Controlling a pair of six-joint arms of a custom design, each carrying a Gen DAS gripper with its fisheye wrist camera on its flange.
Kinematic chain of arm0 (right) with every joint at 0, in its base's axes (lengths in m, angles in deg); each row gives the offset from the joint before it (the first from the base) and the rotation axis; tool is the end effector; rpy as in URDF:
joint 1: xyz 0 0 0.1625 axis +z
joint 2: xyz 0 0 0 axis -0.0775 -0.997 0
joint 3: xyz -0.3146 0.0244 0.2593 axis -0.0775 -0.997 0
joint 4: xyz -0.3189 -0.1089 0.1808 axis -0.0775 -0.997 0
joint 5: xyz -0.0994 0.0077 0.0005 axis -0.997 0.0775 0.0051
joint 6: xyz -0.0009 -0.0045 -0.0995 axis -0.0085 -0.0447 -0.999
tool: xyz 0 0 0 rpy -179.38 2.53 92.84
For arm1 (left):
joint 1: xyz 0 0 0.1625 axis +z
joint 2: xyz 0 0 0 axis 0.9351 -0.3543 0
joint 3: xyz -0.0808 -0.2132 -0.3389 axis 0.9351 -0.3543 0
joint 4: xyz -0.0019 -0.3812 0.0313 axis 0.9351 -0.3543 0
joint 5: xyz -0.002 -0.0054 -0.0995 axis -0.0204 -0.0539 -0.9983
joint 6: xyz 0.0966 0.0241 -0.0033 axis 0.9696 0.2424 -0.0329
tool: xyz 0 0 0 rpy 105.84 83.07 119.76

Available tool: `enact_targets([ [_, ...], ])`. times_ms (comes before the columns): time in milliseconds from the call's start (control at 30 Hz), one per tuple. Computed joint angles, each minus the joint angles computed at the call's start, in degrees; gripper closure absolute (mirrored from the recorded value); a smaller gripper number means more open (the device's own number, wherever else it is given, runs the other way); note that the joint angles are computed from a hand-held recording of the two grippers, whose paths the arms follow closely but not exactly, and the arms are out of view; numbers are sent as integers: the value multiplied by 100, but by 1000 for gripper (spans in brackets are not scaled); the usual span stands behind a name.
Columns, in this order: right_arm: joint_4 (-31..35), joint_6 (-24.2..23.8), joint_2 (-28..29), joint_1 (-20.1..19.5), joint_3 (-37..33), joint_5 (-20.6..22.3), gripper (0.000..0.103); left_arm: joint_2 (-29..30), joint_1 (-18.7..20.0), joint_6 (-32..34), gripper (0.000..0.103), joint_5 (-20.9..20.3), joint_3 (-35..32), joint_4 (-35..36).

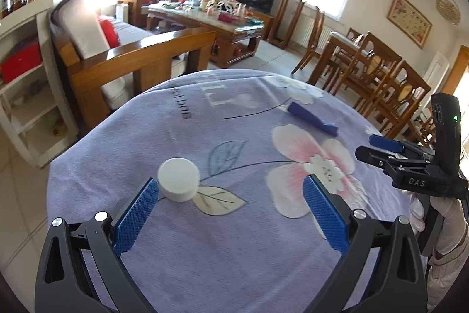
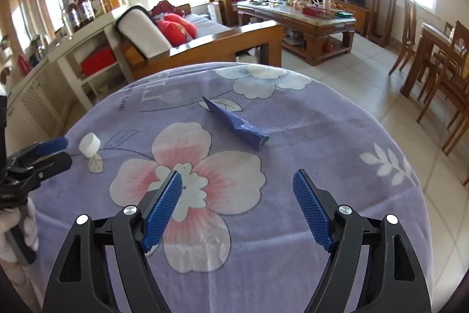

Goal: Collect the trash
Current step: 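Grasp the white cap with the left tool while the right tool grasps the dark blue wrapper, then carry the white cap and dark blue wrapper over the black bin with both tools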

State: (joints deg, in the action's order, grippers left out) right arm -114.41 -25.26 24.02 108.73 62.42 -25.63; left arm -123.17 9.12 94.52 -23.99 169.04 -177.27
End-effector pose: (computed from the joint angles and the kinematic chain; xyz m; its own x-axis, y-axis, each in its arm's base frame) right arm 0.2703 -0.6790 -0.0603 -0.6736 -0.4990 0.5452 -0.6873 0.6941 -0.2140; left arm 0.0680 -0.5866 0.3138 -0.8503 -0.0115 -0.5262 0.3581 0.7200 -0.5945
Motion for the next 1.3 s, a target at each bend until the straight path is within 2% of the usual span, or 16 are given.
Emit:
enact_targets([
  [233,928,-457,908,90,-1680,-306,26,242,67,-112,5,459,-438,459],
  [333,1380,-497,1227,73,-2327,-389,34,296,102,-185,5,533,-570,758],
  [433,1723,-465,1500,49,-2885,-434,37,336,125,-272,5,582,-665,918],
  [600,2019,-408,1641,21,-3256,-322,45,357,110,-320,6,698,-722,1103],
  [700,2123,-395,1667,32,-3354,-313,59,357,75,-289,11,800,-684,1052],
  [767,2147,-344,1647,35,-3339,-312,73,362,39,-270,30,920,-633,917],
  [867,2171,-252,1592,30,-3278,-294,87,371,15,-214,46,977,-620,839],
  [900,2187,-199,1547,23,-3219,-262,86,374,16,-211,50,978,-624,826],
  [967,2139,-124,1429,9,-3021,-214,88,316,73,-262,68,764,-636,862],
  [1133,1870,111,963,-21,-2169,28,88,233,161,-307,68,377,-658,983],
  [1300,1176,200,250,-23,-836,407,88,135,90,-160,68,389,-457,755],
])
